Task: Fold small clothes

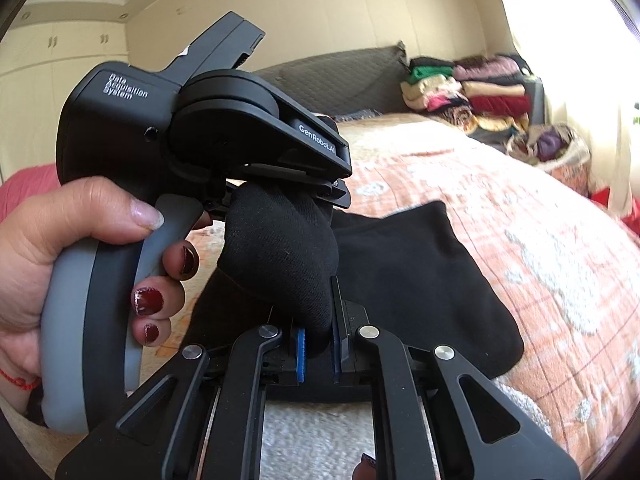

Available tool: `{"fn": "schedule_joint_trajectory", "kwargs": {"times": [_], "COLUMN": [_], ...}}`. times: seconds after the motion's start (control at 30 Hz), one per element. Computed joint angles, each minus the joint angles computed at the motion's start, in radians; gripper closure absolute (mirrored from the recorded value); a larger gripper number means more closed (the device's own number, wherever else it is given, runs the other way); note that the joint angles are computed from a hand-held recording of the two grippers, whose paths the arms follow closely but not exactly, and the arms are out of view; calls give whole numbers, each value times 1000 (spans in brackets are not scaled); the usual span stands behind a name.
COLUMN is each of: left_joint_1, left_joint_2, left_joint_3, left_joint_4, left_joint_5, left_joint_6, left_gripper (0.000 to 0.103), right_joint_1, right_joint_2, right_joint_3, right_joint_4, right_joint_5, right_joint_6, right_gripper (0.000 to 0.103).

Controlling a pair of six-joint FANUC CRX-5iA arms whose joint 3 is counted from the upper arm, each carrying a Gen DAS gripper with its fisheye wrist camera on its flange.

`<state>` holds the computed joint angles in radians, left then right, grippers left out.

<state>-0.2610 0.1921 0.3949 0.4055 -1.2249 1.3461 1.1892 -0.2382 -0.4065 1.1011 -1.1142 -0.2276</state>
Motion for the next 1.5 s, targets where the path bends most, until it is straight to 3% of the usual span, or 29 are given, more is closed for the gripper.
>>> {"fn": "schedule_joint_trajectory", "kwargs": {"times": [0.23, 0.33, 0.37, 0.43, 0.67, 0.77, 0.87, 1.0, 1.1, 1.2, 1.33, 1.5], "left_joint_1": [-39, -39, -28, -8, 55, 79, 95, 102, 103, 100, 101, 113], "left_joint_2": [42, 42, 37, 38, -49, -100, -125, -125, -140, -153, -164, -164], "left_joint_3": [29, 15, -9, -36, -135, -173, -175, -196, -236, -253, -270, -286], "left_joint_4": [-41, -18, 30, 124, 187, 135, 26, -47, -40, -30, -22, 11], "left_joint_5": [-13, -2, 9, 7, 75, 124, 143, 137, 162, 176, 191, 193], "left_joint_6": [26, 3, -18, -37, -82, -100, -89, -98, -126, -139, -166, -191], "left_gripper": [65, 52, 41, 34, 33, 33, 33, 33, 33, 33, 33, 33], "right_joint_1": [-45, -70, -72, -82, -159, -177, -188, -225, -282, -352, -400, -422], "right_joint_2": [-55, -77, -81, -89, -185, -206, -220, -239, -233, -200, -132, -79], "right_joint_3": [-60, -79, -79, -85, -182, -181, -174, -165, -124, -42, 74, 139], "right_joint_4": [-58, -77, -86, -108, -134, -164, -181, -182, -286, -501, -692, -779], "right_joint_5": [91, 139, 139, 153, 331, 364, 371, 395, 446, 478, 427, 392], "right_joint_6": [-72, -92, -92, -108, -262, -254, -224, -210, -103, 99, 323, 427], "right_gripper": [95, 94, 93, 92, 89, 86, 76, 53, 42, 40, 40, 40]}}
